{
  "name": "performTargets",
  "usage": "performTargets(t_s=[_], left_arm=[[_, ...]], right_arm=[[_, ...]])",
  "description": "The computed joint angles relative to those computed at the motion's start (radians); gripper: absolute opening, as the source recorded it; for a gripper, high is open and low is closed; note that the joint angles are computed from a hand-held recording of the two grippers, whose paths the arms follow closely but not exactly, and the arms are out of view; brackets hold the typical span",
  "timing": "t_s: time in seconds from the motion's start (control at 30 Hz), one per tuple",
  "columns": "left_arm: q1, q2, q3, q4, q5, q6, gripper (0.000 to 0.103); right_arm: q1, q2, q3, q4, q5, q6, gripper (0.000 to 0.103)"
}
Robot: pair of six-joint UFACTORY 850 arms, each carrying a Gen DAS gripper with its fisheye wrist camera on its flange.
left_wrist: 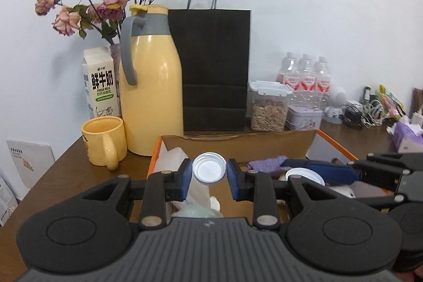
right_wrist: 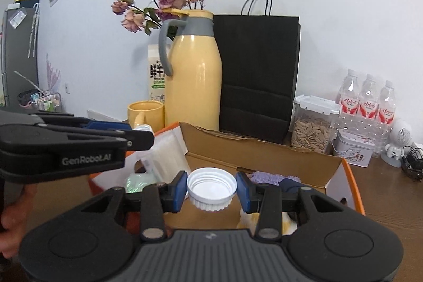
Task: Organize objects
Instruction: 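Carry both white caps over the box and open both tools to drop them, then grasp the white crumpled tissue with the right tool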
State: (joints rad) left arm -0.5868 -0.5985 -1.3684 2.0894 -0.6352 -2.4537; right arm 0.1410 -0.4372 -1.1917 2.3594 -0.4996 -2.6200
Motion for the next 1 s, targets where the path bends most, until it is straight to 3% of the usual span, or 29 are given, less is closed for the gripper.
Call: performTargets(t_s=[0.27, 0.47, 0.53, 0.57, 0.6, 0.63, 0.73, 0.83, 1.0], left_arm=[[0.027, -0.05, -0.054, -0.034, 0.044, 0.005, 0.029], [0.024, -0.054, -0.048, -0.042, 0.049, 0.015, 0.03], [0.017, -0.047, -0.036, -0.037, 0.024, 0.009, 0.038], [0.013, -0.041, -0.028, -0.035, 0.006, 0.002, 0.053], [0.01, -0.037, -0.02, -0.031, -0.012, -0.008, 0.074], [0.007, -0.033, -0.013, -0.031, -0.034, -0.018, 0.083], [0.001, -0.022, 0.009, -0.018, -0.084, -0.062, 0.101], [0.001, -0.016, 0.014, -0.03, -0.1, -0.07, 0.103], [0.003, -0.016, 0.013, -0.05, -0.103, -0.067, 0.103]], right_arm=[[0.006, -0.092, -0.086, -0.021, 0.019, 0.067, 0.039], [0.006, -0.1, -0.088, -0.051, 0.039, 0.087, 0.039], [0.004, -0.094, -0.08, -0.05, 0.036, 0.085, 0.046], [0.003, -0.09, -0.077, -0.049, 0.035, 0.083, 0.052], [0.003, -0.085, -0.068, -0.031, 0.03, 0.065, 0.066], [0.003, -0.079, -0.059, -0.005, 0.023, 0.037, 0.077], [0.001, -0.065, -0.041, 0.02, 0.009, 0.013, 0.087], [0.002, -0.058, -0.033, 0.057, 0.014, -0.014, 0.1], [-0.002, -0.056, -0.035, 0.047, 0.028, 0.006, 0.102]])
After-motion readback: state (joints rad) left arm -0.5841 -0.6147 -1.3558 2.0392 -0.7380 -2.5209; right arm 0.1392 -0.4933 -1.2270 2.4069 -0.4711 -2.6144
